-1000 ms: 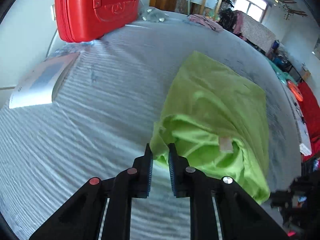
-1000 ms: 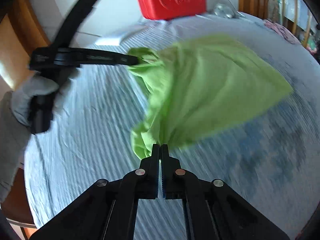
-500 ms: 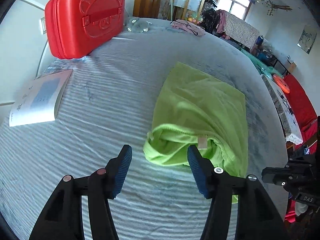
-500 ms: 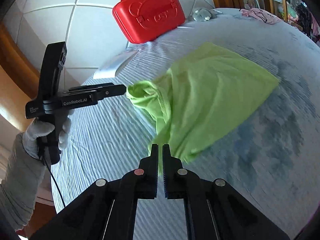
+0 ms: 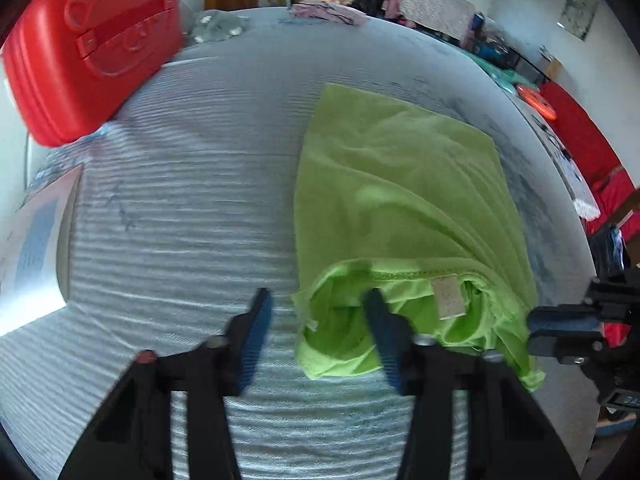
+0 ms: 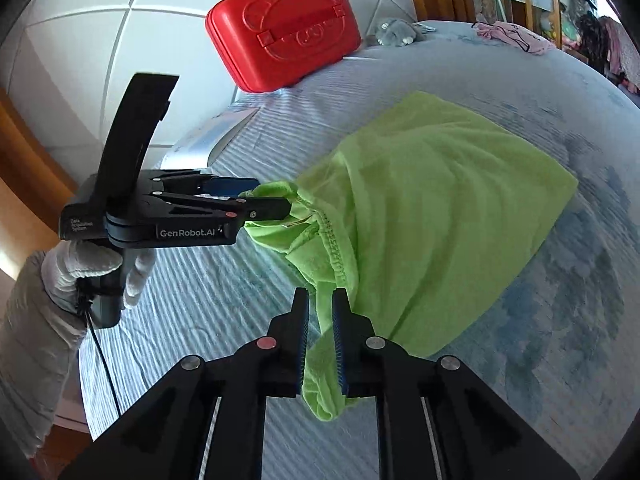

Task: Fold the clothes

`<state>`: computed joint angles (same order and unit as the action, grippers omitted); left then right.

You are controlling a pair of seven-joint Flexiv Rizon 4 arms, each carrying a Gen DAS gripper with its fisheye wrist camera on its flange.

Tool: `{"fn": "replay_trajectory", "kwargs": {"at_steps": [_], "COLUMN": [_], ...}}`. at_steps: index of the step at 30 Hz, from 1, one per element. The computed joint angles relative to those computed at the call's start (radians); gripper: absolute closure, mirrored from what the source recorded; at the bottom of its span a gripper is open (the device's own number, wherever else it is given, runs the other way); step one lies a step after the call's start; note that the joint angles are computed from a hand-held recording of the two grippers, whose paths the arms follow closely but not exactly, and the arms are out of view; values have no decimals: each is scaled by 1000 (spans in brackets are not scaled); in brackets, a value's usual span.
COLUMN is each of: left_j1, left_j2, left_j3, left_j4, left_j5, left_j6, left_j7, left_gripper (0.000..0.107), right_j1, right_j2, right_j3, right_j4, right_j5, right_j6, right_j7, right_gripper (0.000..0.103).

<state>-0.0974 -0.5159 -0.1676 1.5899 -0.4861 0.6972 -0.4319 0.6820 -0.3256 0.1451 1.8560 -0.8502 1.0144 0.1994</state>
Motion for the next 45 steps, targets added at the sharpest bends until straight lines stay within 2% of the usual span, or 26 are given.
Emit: {"fn": "replay_trajectory", "kwargs": {"at_steps": [1, 2, 4, 8, 10, 13, 15, 18, 20, 23, 27, 29, 31, 35, 36, 37, 40, 41, 43, 44, 45], "left_j1": [1, 0, -1, 33, 41, 30, 50, 71, 67, 46, 29, 29, 34, 53, 55, 57, 62, 62, 63, 66, 70], "left_j2": [-2, 4, 17, 76, 98, 88, 87, 122, 142, 142, 126, 120, 120, 133, 142, 150, 185, 198, 223, 231, 238], "left_j3": [-1, 0, 1, -6, 7, 46, 40, 10, -1, 0, 11, 16, 21, 32, 39, 46, 77, 86, 104, 108, 113], "left_j4": [-7, 2, 20, 106, 140, 159, 147, 178, 194, 193, 183, 181, 181, 198, 211, 224, 274, 295, 334, 347, 359], "left_j5": [7, 12, 17, -42, -61, -19, -32, -118, -170, -188, -183, -176, -169, -177, -179, -181, -160, -149, -123, -115, -108], "left_j6": [-17, -11, -3, 11, 26, 89, 41, 43, 54, 74, 94, 95, 92, 93, 103, 113, 126, 134, 149, 142, 134], "left_j7": [7, 21, 47, 147, 177, 150, 139, 198, 232, 248, 210, 187, 170, 145, 128, 111, 27, 2, -49, -68, -87], "left_gripper": [93, 98, 99, 100, 99, 98, 98, 90, 70, 70, 70, 70, 70, 70, 70, 70, 70, 70, 70, 70, 70], "right_j1": [-1, -2, 0, 51, 53, 38, 39, 66, 53, 12, 5, 12, 23, 10, 4, 7, 25, 26, 18, 0, -10], "right_j2": [-12, -22, -39, -13, -13, -38, -25, 26, 44, 24, -8, -23, -27, -36, -41, -40, -27, -27, -43, -61, -69], "right_j3": [9, 11, 13, -9, 17, 82, 81, 2, -19, -5, 10, 14, 10, 10, 11, 6, -1, 4, 37, 74, 93], "right_j4": [-14, -22, -36, -32, -35, -63, -43, 10, 29, 19, -16, -42, -57, -57, -55, -49, -33, -29, -37, -48, -49], "right_j5": [28, 43, 70, -39, -41, 127, 180, 37, -47, -43, 2, 36, 46, 43, 52, 41, -35, -58, -24, 55, 113], "right_j6": [-20, -23, -30, -78, -81, -111, -90, -70, -67, -46, -89, -146, -199, -161, -141, -130, -104, -77, -30, 11, 48], "right_j7": [-23, -36, -58, -19, -80, -253, -241, -55, 60, 91, 48, 19, 16, -8, -20, -19, -42, -77, -217, -324, -376], "right_gripper": [91, 91, 103, 103, 103, 103, 101, 96, 96, 95, 95, 87, 86, 84, 86, 94, 96, 96, 95, 95, 95]}}
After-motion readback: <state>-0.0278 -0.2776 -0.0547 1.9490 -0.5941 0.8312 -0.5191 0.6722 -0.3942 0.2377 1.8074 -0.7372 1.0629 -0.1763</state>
